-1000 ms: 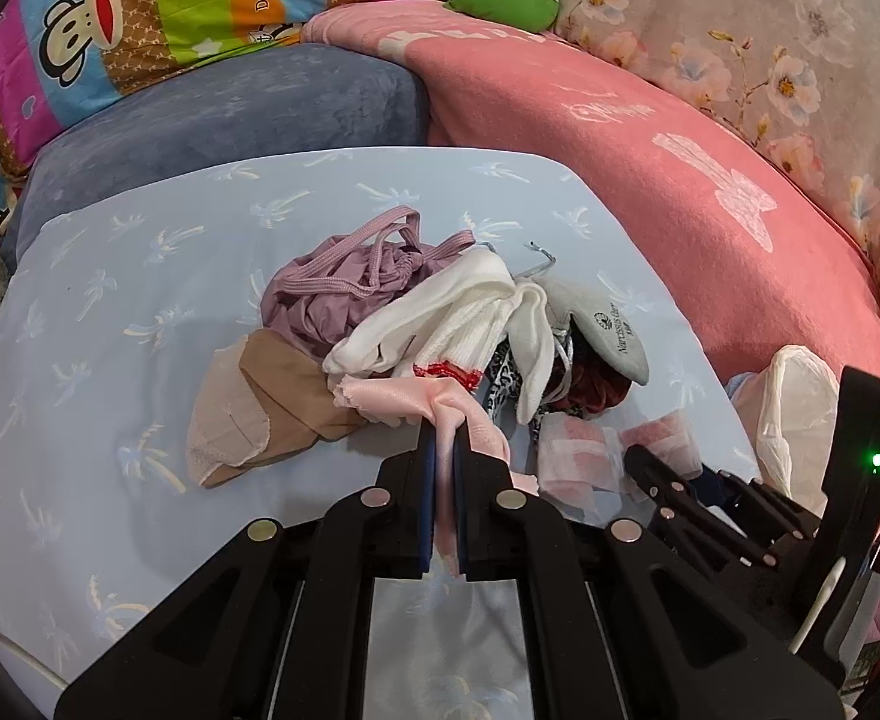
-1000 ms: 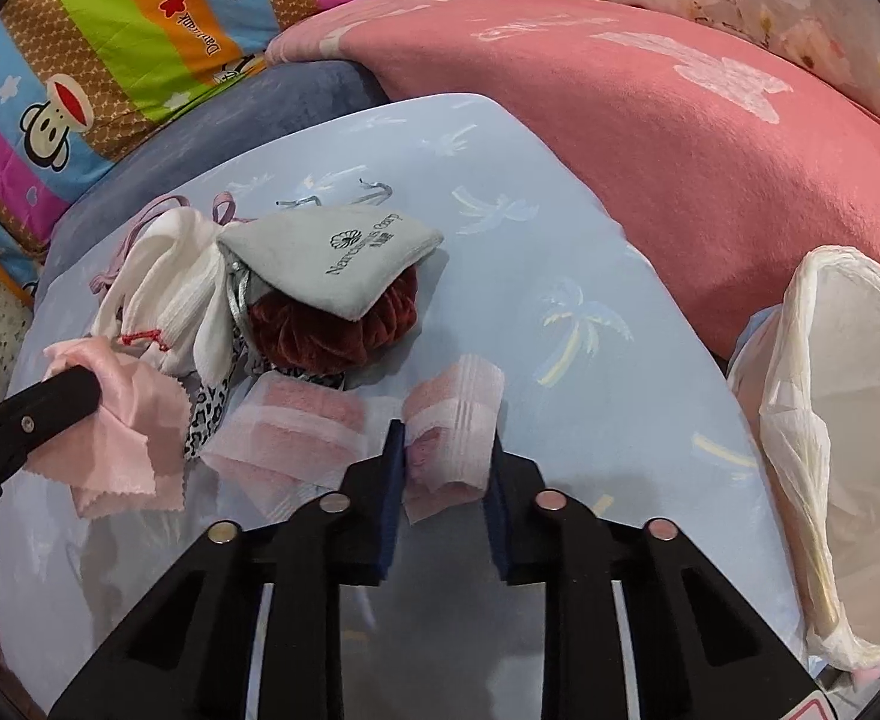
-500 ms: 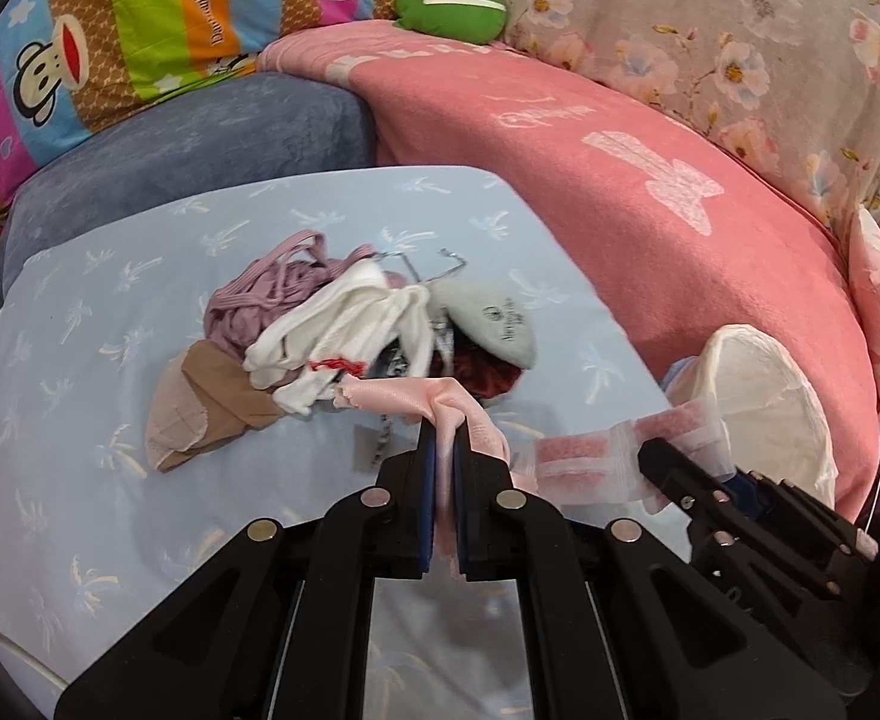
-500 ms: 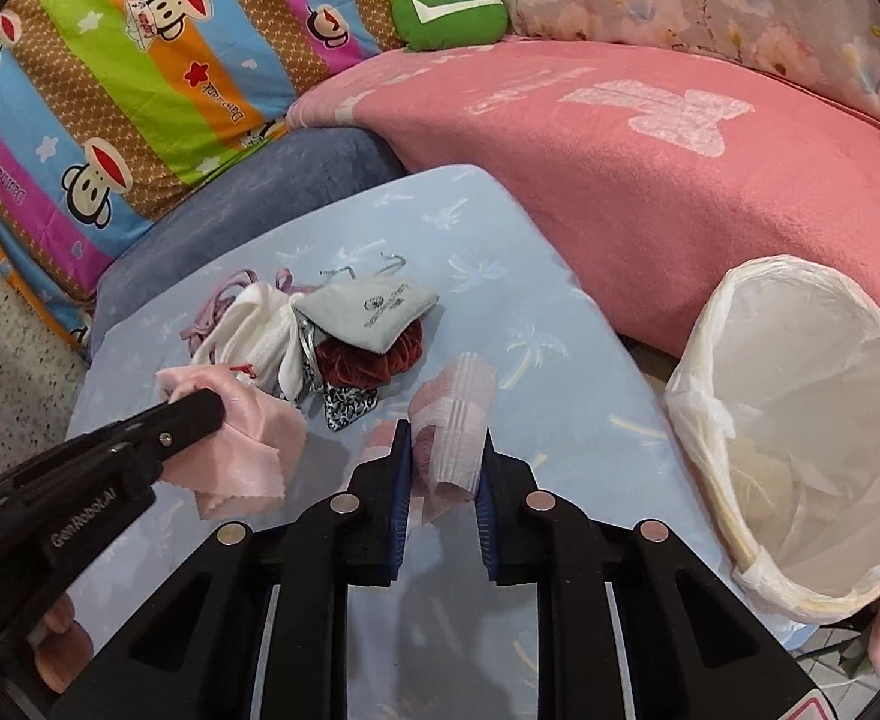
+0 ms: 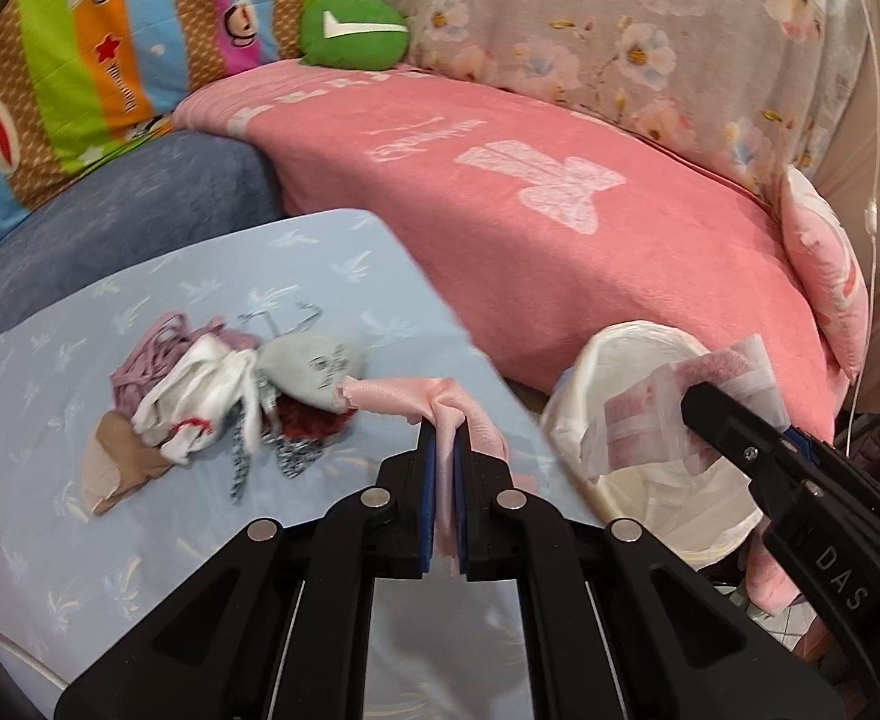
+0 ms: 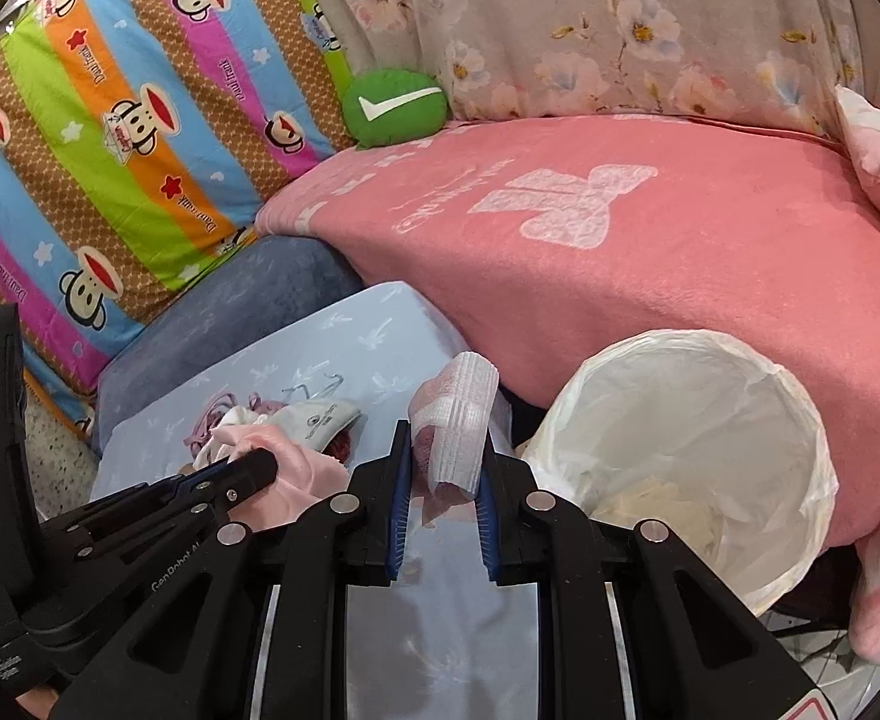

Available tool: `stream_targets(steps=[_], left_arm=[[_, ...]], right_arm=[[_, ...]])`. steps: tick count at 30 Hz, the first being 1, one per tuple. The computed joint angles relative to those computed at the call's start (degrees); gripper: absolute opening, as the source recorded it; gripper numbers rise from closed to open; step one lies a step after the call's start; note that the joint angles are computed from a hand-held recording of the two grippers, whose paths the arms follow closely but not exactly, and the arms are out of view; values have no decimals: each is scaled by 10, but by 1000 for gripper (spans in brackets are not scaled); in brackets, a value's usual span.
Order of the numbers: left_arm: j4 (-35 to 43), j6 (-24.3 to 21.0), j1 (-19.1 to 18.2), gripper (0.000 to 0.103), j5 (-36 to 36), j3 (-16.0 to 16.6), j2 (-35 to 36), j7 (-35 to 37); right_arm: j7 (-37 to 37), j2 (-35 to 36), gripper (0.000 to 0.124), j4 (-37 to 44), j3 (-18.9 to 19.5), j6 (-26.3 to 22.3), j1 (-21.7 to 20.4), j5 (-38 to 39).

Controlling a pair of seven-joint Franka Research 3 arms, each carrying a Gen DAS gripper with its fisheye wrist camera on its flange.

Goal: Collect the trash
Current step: 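Carry the pink cloth and pads over the wastebasket and open both grippers, then withdraw both grippers from the wastebasket back toward the table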

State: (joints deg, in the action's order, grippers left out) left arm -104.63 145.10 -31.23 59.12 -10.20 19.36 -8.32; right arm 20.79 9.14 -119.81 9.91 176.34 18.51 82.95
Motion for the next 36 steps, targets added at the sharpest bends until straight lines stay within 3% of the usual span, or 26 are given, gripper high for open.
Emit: stream_targets(steps=[10,23,25,27,29,32,36], left_arm=[[134,15,-32,6,-30,9,87,110],[265,28,-67,8,-132,33,182,243],[274,27,-73,19,-140,40,188,250],[281,13,-87,49,-134,54,191,242],[278,8,-102,62,-112,71,188,214],[278,-4,-107,68,-94,75,186,203],[276,-21,-106,68,-84,71,184,199]], right_arm=[[-38,-20,18,1,-31,-7,-32,49],[-42,-9,20,14,-48,-9,-59,57],[-46,-7,22,17,-48,-10,-62,62],[-57,-6,22,20,-48,-12,-63,74],[-61,-7,22,20,-49,-19,-65,81],[-72,-10,25,19,-51,-16,-63,95],[-79,-16,29,15,-53,-17,-59,108]])
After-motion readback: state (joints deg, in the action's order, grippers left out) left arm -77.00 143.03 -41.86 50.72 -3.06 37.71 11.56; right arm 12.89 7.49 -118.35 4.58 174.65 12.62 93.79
